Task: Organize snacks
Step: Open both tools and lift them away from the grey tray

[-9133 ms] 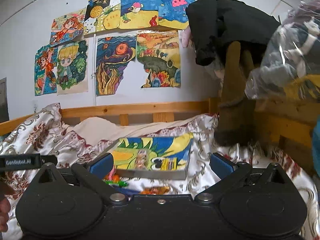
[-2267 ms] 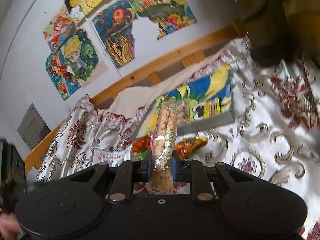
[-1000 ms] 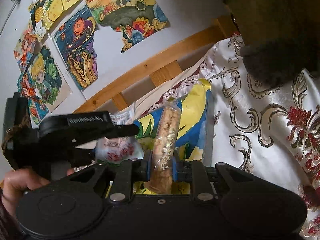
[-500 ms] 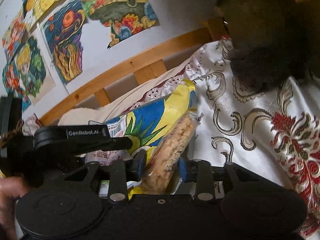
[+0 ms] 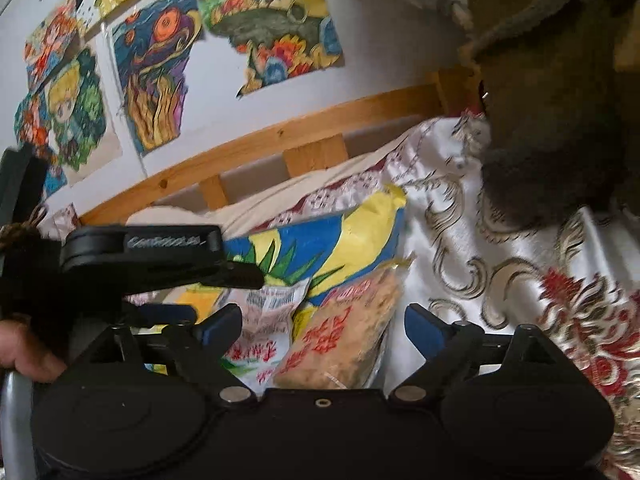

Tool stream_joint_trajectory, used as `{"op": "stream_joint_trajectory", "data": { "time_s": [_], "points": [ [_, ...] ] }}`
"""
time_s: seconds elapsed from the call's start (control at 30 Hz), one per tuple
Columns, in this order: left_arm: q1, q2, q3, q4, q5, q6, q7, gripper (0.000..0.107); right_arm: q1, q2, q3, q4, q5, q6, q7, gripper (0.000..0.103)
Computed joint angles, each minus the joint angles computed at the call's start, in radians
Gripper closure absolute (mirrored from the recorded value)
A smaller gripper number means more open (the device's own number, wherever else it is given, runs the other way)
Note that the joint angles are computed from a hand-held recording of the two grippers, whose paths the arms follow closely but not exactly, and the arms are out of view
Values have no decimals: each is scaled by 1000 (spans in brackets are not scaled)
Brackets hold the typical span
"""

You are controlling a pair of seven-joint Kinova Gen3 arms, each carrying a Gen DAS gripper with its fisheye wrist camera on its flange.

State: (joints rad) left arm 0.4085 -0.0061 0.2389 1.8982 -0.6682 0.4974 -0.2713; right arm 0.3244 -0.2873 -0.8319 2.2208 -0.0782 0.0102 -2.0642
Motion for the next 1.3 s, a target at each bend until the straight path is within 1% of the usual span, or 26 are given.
{"op": "stream_joint_trajectory", "data": {
  "time_s": [0.13,0.23,0.3,0.4,0.47,0.53,0.6,0.7,0.8,0.87,0.97,1.07,1.17,1.3],
  "points": [
    [-1,-60,34,23,-74,21,81,9,-21,-73,45,-10,-2,45,-19,7],
    [-33,-128,90,52,-123,33,147,6,-38,-136,77,-22,12,81,-41,4],
    [-57,-171,128,62,-132,55,166,6,-56,-183,101,-33,26,112,-50,3],
    [-94,-247,183,78,-136,91,181,5,-68,-261,111,-48,52,153,-59,1],
    [-116,-295,214,84,-127,120,173,5,-88,-310,125,-57,65,180,-60,1],
    [-134,-354,241,95,-107,153,163,5,-103,-362,130,-63,74,203,-61,1],
    [-171,-426,280,120,-87,178,187,5,-111,-408,130,-64,75,216,-64,1],
    [-200,-522,308,145,-21,224,188,5,-124,-470,125,-69,60,252,-77,1],
    [-219,-605,322,164,37,272,160,5,-152,-526,127,-74,37,308,-95,1],
    [-223,-651,324,171,73,307,127,5,-162,-571,122,-81,19,359,-113,1],
    [-254,-722,358,181,110,363,89,5,-144,-643,103,-100,4,434,-135,1],
    [-254,-781,371,189,155,402,41,5,-153,-699,97,-113,-13,497,-138,1],
    [-241,-835,374,197,201,436,-11,5,-181,-742,104,-120,-31,554,-129,1],
    [-235,-906,389,209,251,485,-81,5,-203,-770,103,-141,-59,630,-111,1]
  ]
}}
